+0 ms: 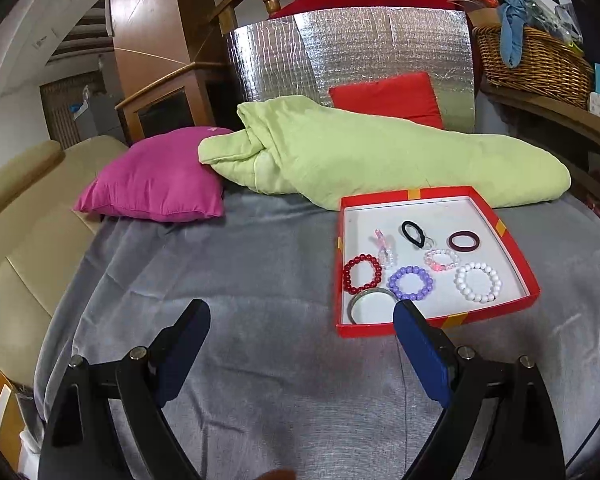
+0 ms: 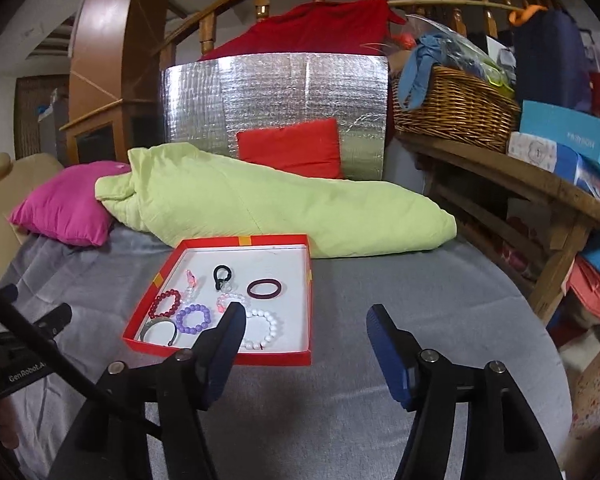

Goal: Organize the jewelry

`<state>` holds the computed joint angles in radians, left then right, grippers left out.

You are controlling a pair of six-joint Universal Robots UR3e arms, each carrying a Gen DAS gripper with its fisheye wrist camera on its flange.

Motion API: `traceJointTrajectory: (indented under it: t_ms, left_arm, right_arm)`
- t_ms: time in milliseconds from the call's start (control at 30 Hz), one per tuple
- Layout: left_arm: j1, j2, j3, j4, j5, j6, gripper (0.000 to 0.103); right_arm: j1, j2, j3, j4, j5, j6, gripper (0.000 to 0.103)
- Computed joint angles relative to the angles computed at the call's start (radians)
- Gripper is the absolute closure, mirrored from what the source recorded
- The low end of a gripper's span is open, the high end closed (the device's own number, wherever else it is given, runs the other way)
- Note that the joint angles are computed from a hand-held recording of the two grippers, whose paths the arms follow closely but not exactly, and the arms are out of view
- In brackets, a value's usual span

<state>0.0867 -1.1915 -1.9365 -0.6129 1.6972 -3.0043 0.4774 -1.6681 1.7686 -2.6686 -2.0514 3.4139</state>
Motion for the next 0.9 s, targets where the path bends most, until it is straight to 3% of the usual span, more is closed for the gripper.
traceJointTrajectory:
  t_ms: [400, 533, 900]
  left_arm:
    - [0.051, -0.017, -0.004, -0.015, -0.055, 0.002, 0.010]
    - [0.038, -0.030, 0.002, -0.012, -0.040, -0.011, 0.010]
    - [0.017, -0.055, 0.019, -0.026, -0.020, -0.029, 0.010]
  right_arm:
    - [-0.003, 0.079, -0.063, 0.101, 0.019, 0.001, 0.036]
    - [-0.024, 0.079, -0.070, 0.138, 0.065, 0.012, 0.036]
    - [-0.026, 0.078, -0.067, 0.140, 0.068, 0.001, 0.036]
